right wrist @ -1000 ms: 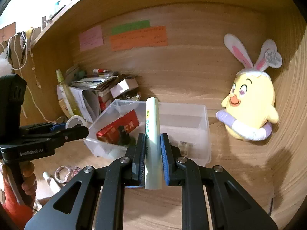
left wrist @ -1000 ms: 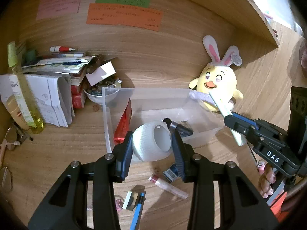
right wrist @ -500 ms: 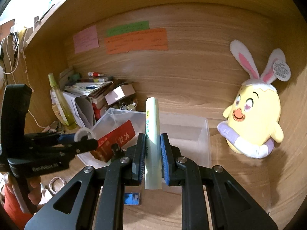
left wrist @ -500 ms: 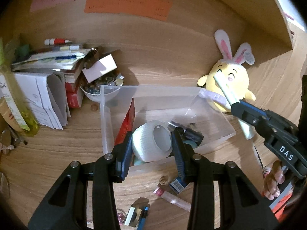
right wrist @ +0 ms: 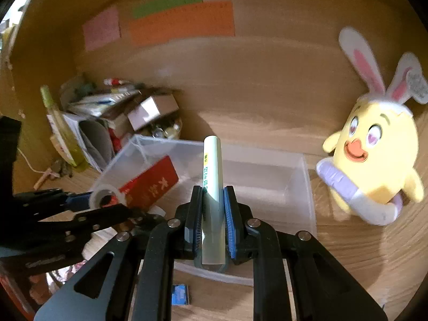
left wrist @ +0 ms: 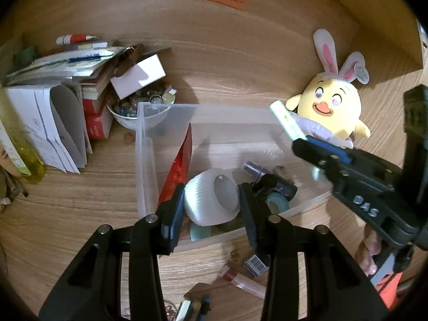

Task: Organize objects
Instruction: 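Carry the white cup over the box with the left tool while the right tool carries the cream tube, then release the white cup into the box with the left tool while the right tool drops the cream tube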

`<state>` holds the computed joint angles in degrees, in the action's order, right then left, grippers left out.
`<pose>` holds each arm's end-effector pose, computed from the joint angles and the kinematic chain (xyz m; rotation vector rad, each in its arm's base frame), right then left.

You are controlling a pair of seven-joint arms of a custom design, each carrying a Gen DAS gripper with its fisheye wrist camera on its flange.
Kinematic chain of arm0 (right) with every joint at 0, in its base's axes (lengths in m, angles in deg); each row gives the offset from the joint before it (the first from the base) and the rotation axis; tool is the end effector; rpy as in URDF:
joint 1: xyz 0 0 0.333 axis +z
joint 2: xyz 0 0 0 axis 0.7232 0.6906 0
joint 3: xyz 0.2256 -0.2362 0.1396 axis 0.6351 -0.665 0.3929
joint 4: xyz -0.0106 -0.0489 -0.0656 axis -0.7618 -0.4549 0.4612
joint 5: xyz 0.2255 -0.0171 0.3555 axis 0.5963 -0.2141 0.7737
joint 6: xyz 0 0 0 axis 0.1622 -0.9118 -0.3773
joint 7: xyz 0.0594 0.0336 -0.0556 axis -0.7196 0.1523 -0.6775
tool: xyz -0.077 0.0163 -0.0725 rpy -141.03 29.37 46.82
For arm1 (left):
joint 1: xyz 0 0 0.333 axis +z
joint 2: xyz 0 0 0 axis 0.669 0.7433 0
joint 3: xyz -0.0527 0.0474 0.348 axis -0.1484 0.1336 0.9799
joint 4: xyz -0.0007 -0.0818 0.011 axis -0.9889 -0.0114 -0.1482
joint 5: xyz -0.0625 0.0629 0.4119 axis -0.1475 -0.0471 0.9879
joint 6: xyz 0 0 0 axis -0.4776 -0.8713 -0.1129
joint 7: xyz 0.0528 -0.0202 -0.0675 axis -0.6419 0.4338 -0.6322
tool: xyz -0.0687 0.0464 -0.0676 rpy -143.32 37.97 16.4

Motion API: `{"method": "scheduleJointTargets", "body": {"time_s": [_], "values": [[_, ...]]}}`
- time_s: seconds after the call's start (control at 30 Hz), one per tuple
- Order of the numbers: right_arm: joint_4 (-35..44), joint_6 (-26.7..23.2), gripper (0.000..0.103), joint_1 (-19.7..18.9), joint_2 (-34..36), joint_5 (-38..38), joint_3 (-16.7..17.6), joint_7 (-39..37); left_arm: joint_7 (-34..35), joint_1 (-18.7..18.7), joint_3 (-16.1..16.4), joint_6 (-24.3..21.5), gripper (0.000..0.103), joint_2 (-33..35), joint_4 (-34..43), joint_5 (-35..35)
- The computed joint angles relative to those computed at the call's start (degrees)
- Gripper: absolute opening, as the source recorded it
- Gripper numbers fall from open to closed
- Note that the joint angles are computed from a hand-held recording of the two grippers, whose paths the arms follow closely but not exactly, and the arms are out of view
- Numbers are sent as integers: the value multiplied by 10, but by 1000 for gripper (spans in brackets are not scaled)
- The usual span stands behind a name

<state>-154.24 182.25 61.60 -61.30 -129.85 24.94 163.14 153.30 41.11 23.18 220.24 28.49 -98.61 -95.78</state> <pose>0.6067 0.1641 0.4794 -1.6661 1.7130 -0.7353 0.6478 -0.2470 0.4467 -1.4788 2.3335 -1.1210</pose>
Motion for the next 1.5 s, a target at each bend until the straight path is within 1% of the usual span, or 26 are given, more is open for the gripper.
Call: {"method": "scheduleJointTargets", "body": {"time_s": [0.07,0.13,0.23,0.4,0.43,0.5,0.57,0.73,1.0,1.1,1.17,1.2,1.27,1.33,1.5], "values": [[3,-2,14,-9,13,53,11,-44,-7,-3,4,-1,39,3,2,8],[7,-9,14,-7,22,90,10,-75,-10,-3,3,-3,39,5,4,11],[16,-23,14,13,33,81,-9,-71,-12,-1,1,-4,39,8,6,15],[22,-32,14,25,43,95,-17,-89,-15,1,-1,-6,40,8,6,19],[23,-32,14,27,45,97,-18,-91,-17,1,-1,-6,41,7,6,21],[24,-33,14,31,46,98,-22,-92,-19,-1,0,-3,50,6,4,23],[23,-34,14,32,46,104,-22,-100,-16,1,-2,2,54,5,3,22],[23,-41,15,34,46,117,-21,-116,-6,8,-9,3,55,1,-2,10],[1,-22,25,28,21,136,-14,-131,42,15,-13,11,55,-25,-22,-39],[-10,-11,29,28,6,115,-13,-116,76,13,-11,20,55,-41,-35,-68],[-19,-1,39,27,-7,86,-12,-90,94,7,-6,27,56,-50,-43,-83],[-23,4,45,24,-12,74,-9,-79,109,5,-5,34,58,-56,-49,-95],[-30,11,51,17,-24,31,-5,-41,133,1,-1,39,62,-65,-57,-118],[-36,14,54,9,-36,-21,2,4,161,-5,4,44,63,-76,-65,-144],[-55,25,57,-25,-59,-59,36,32,199,-31,30,55,68,-98,-87,-178]]}}
